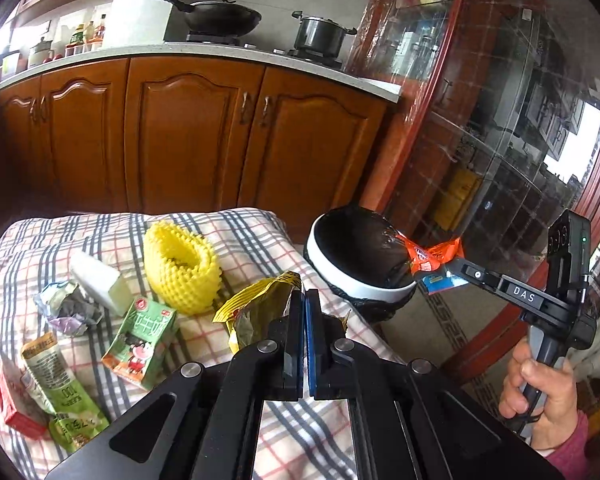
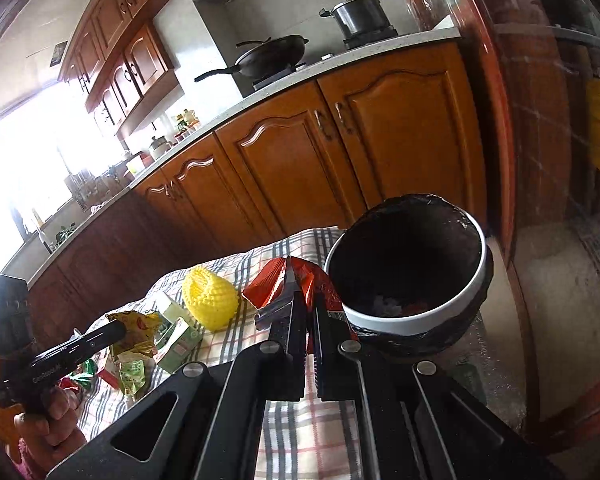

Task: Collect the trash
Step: 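Carry both wrappers to the bin and release them inside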

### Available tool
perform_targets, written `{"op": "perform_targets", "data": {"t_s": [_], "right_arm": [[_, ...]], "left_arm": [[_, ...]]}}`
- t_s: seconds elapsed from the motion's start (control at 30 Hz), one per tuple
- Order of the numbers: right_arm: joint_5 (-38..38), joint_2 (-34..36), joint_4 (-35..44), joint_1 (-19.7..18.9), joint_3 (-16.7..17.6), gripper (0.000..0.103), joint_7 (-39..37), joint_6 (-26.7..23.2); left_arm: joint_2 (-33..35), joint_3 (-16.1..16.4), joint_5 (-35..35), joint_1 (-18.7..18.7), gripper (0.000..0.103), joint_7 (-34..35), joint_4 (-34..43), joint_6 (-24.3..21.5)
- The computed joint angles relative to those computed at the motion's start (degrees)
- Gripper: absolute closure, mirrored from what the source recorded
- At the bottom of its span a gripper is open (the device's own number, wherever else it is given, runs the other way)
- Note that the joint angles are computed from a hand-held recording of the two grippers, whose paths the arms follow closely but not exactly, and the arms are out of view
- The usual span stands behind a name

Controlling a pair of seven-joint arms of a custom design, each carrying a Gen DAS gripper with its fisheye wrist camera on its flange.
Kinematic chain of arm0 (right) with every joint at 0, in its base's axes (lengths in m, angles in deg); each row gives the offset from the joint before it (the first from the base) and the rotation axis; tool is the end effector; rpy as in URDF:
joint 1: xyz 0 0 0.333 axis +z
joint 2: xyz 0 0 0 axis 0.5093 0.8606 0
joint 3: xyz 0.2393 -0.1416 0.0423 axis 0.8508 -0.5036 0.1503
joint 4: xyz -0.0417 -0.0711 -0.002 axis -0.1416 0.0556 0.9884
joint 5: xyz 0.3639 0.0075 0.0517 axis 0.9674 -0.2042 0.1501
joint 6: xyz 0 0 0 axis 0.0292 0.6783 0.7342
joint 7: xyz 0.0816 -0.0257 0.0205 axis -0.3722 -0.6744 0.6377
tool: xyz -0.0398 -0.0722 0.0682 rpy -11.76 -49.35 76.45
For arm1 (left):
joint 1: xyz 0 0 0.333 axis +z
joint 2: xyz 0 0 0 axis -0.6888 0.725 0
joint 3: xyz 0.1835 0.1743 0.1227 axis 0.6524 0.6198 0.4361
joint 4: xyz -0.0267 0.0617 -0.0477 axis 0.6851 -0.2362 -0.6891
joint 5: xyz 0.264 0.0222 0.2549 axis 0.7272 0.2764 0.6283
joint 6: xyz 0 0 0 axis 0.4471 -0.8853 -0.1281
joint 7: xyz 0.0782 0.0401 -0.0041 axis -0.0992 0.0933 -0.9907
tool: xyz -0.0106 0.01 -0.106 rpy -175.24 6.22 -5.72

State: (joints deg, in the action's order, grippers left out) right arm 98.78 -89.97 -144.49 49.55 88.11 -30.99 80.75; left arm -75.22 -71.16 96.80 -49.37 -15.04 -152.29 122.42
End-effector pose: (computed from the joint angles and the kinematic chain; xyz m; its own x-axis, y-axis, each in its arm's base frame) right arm 0.5096 0.1215 0.4984 0.2888 -0.8736 -0.3917 -0.6883 0.0949 -0.7192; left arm 0.4319 -0.2840 0.5058 -0.0778 -0.9604 0.2676 -0.6080 -0.1670 -0.7762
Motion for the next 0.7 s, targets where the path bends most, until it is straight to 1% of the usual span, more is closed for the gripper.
{"op": "perform_targets", "data": {"t_s": [0.1,0.27,0.33,0.4,0.5,0.6,0.7], "right_arm": [[-1.1,1.1,0.9,-0.9,-0.4,0.101,0.9,0.0],[-3.0,3.6,3.3,-3.1,-0.6,0.101,2.5,-0.7],[-3.7,4.8,4.6,-4.1,-0.5,0.101,2.9,-1.2],[-4.0,5.8,5.5,-5.0,-0.3,0.101,3.0,-1.6],[-4.6,7.0,6.6,-6.2,0.1,0.101,3.4,-2.0],[-5.7,8.9,8.5,-7.4,0.5,0.101,4.2,-2.9],[-7.6,10.4,10.1,-8.5,1.1,0.101,6.0,-3.9]], "left_arm": [[4.2,0.5,0.6,-0.4,0.103,1.3,4.1,0.0],[11.5,3.9,-0.3,-3.9,0.103,5.6,11.8,-0.6],[14.3,5.1,-2.4,-5.3,0.103,8.2,14.9,-0.9],[16.9,5.9,-6.1,-6.2,0.103,12.2,17.5,-0.8],[20.7,7.3,-8.6,-8.0,0.103,15.6,21.9,-2.0],[25.0,8.6,-11.0,-9.8,0.103,19.2,27.3,-3.5],[29.7,8.6,-15.5,-10.7,0.103,24.9,33.4,-6.1]]}}
